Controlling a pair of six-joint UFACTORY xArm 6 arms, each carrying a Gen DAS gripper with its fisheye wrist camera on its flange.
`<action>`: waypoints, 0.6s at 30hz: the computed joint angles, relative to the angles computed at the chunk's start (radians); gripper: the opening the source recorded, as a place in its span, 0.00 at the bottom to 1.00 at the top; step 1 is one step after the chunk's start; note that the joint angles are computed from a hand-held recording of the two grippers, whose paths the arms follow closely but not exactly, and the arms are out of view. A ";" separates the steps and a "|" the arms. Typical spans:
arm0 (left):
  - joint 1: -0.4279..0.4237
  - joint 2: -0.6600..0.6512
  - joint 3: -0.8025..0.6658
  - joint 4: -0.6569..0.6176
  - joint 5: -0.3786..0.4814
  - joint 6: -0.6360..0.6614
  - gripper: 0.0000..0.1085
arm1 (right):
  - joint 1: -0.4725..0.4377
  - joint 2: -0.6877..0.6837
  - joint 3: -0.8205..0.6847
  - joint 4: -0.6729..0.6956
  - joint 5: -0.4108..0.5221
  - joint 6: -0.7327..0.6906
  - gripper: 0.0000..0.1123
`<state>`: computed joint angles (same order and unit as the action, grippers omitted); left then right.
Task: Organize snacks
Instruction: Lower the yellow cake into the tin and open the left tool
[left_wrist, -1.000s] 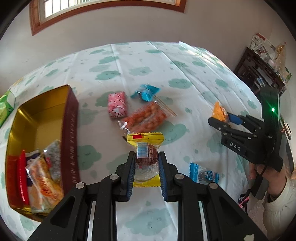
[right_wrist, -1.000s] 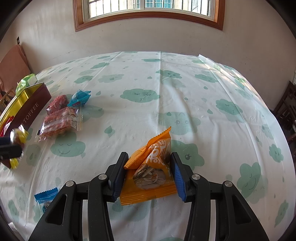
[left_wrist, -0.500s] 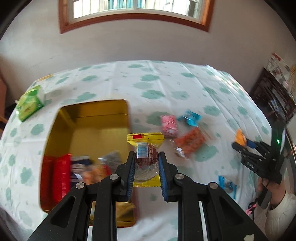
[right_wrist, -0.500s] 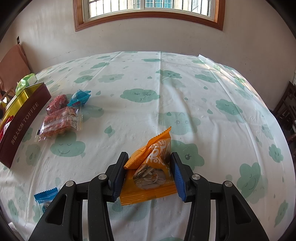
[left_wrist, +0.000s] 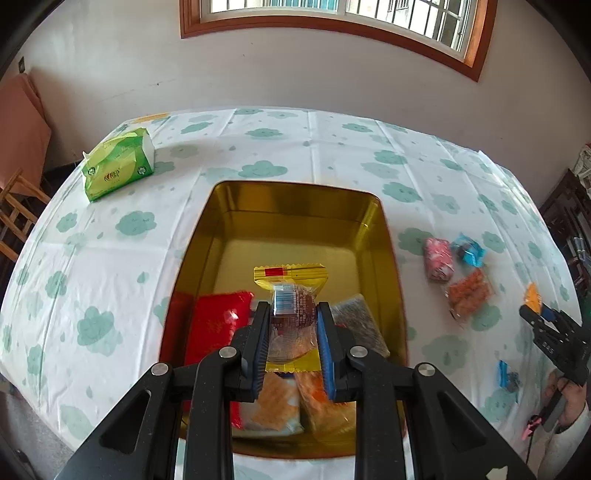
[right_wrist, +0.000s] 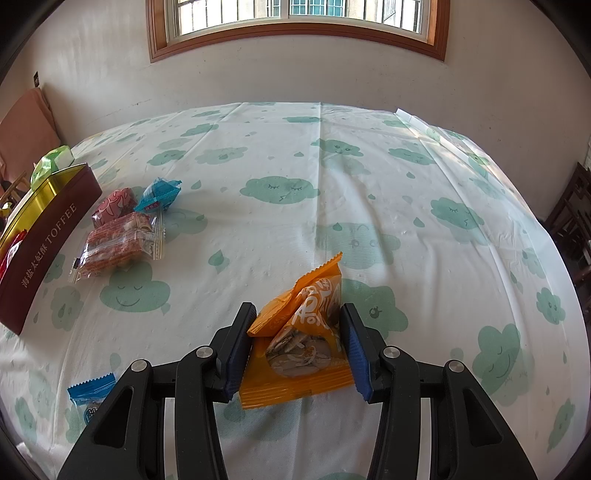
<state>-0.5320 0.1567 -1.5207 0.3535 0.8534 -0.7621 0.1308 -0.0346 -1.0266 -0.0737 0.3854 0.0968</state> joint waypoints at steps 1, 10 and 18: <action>0.005 0.005 -0.003 0.002 -0.006 0.001 0.19 | 0.000 0.001 -0.001 0.001 0.000 -0.001 0.43; 0.053 0.134 -0.151 -0.007 0.032 0.096 0.20 | 0.000 0.000 0.000 0.000 0.001 -0.001 0.43; 0.082 0.218 -0.227 -0.070 0.073 0.178 0.20 | 0.000 0.000 -0.001 -0.001 0.001 0.001 0.43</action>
